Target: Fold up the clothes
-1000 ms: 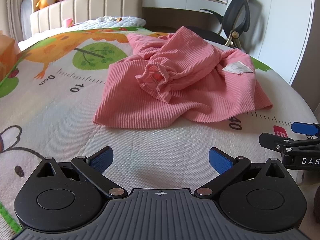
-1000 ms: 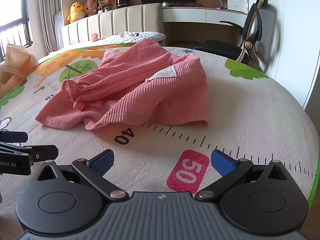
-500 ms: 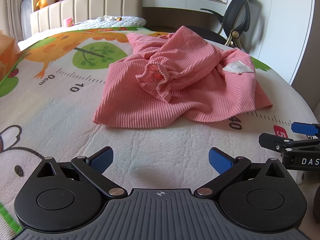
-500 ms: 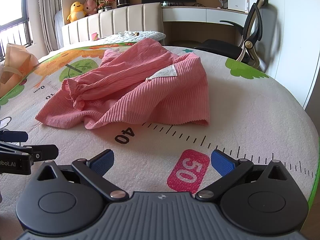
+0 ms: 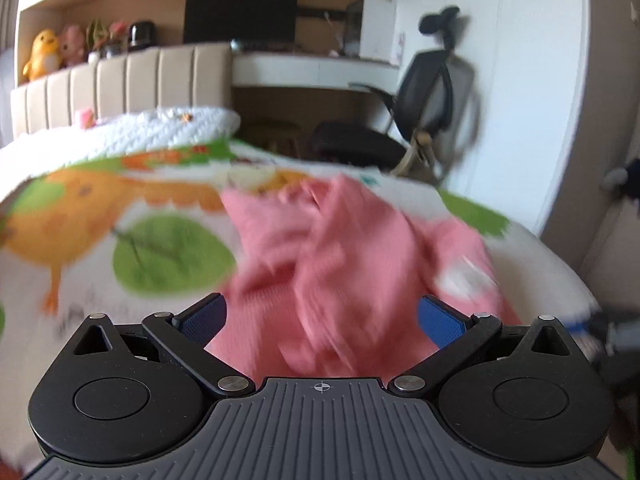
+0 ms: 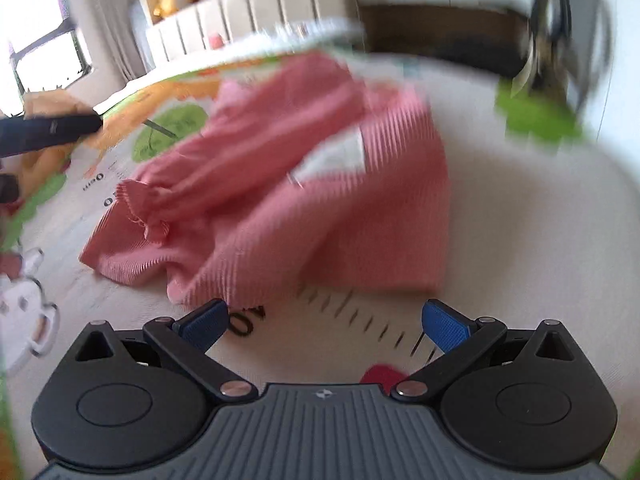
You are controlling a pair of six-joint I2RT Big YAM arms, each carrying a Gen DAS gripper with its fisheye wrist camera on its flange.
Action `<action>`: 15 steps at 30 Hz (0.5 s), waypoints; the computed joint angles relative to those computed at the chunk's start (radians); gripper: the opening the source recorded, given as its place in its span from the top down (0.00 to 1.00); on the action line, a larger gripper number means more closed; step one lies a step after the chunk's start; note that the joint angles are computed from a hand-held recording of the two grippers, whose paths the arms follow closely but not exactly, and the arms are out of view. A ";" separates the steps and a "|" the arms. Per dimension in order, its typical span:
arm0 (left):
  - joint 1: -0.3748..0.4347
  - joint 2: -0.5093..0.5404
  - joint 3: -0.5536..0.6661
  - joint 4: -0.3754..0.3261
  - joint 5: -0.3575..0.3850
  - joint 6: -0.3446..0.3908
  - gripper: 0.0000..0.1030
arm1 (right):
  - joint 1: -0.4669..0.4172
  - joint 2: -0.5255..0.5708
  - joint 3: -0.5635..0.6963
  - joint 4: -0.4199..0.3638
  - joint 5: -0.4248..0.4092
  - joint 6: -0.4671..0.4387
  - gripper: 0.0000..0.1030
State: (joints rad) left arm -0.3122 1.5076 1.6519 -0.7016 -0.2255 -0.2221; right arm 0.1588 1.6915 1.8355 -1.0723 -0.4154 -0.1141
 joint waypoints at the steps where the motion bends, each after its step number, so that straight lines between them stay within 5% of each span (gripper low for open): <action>1: 0.025 0.027 0.030 0.003 0.029 0.001 0.00 | -0.011 0.001 0.006 -0.007 -0.028 0.006 0.00; 2: 0.051 0.054 0.060 0.000 0.076 -0.001 0.00 | -0.014 -0.003 -0.013 0.025 -0.039 0.022 0.00; 5: 0.106 0.136 0.149 -0.031 0.200 0.024 0.00 | -0.021 0.038 0.060 -0.062 -0.062 0.008 0.00; 8: 0.123 0.208 0.210 -0.070 0.188 0.093 0.00 | -0.020 0.086 0.175 -0.169 -0.109 -0.071 0.00; 9: 0.129 0.220 0.214 -0.082 0.183 0.096 0.00 | -0.023 0.077 0.188 -0.138 -0.146 -0.111 0.00; 13: 0.155 0.235 0.179 -0.085 0.196 0.055 0.00 | 0.025 0.103 0.248 0.123 -0.009 -0.166 0.03; 15: 0.160 0.247 0.173 -0.075 0.194 0.029 0.00 | 0.048 0.212 0.396 0.136 0.066 -0.157 0.16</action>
